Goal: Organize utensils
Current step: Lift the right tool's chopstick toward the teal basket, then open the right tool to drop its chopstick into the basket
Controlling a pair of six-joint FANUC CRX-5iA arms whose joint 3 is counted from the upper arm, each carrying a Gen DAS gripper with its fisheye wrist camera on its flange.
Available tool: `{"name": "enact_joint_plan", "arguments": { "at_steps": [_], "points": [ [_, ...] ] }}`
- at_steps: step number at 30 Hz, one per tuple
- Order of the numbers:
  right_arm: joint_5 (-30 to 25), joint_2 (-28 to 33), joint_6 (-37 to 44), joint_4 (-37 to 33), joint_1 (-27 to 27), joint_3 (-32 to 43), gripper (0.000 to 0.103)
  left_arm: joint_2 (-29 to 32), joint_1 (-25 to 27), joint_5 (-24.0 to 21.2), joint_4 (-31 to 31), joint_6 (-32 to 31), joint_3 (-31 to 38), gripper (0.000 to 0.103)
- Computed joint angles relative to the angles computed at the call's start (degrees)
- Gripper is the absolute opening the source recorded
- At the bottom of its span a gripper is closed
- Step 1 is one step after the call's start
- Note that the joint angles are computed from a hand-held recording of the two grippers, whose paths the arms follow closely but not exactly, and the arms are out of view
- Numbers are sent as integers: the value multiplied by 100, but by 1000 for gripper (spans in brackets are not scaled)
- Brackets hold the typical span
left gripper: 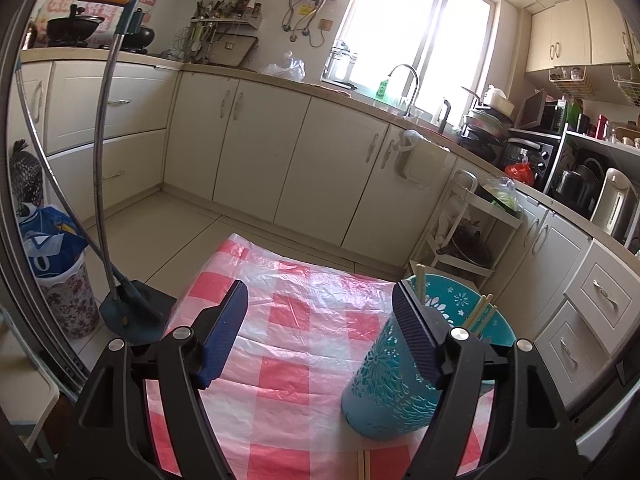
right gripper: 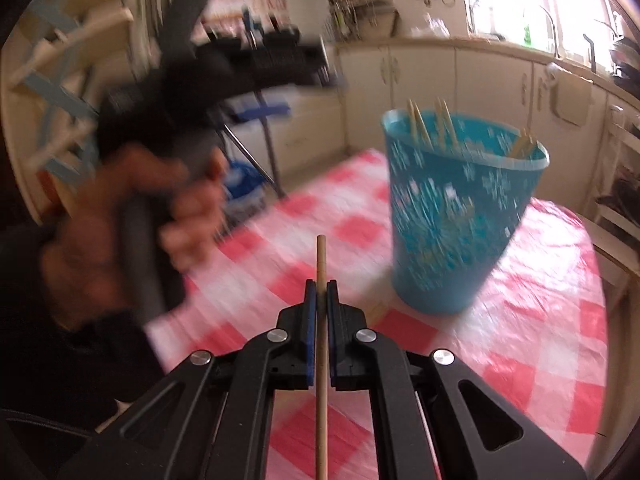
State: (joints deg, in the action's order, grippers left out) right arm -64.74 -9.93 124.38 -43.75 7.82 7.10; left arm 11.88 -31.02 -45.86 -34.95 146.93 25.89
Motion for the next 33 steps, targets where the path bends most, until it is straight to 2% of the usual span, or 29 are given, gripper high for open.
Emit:
{"name": "enact_joint_plan", "arguments": {
  "at_steps": [3,5,8,10,14,17,21,25,29,33],
  "points": [
    [-259,36,433,-1730,-973,228,6,-28,-37,-79,-165,224,-9,71],
    [-51,36,474,-2689,-1487,250,6,-41,-60,-116,-253,383,-9,71],
    [498,48,429,-3665,-1937,191,6,-62,-100,-116,-386,543,-18,71],
    [1087,51,377,-4127,-2108,141,6,-68,-160,-142,-546,642,1,71],
    [1687,339,345,-5116,-2304,113,6,-44,-258,-169,-758,708,49,71],
    [2083,569,121,-5440,-2275,152,6,14,-290,-142,-767,602,114,71],
    [2678,724,183,-5488,-2038,227,6,67,-348,-95,-771,467,165,71],
    [3212,800,308,-5140,-1736,316,6,81,-492,-122,-996,387,195,71],
    [3817,834,-132,-4078,-1246,376,6,92,-634,-196,-1252,370,246,71],
    [4023,877,-434,-3462,-998,355,6,89,-712,-234,-1393,388,257,72]
  ]
}}
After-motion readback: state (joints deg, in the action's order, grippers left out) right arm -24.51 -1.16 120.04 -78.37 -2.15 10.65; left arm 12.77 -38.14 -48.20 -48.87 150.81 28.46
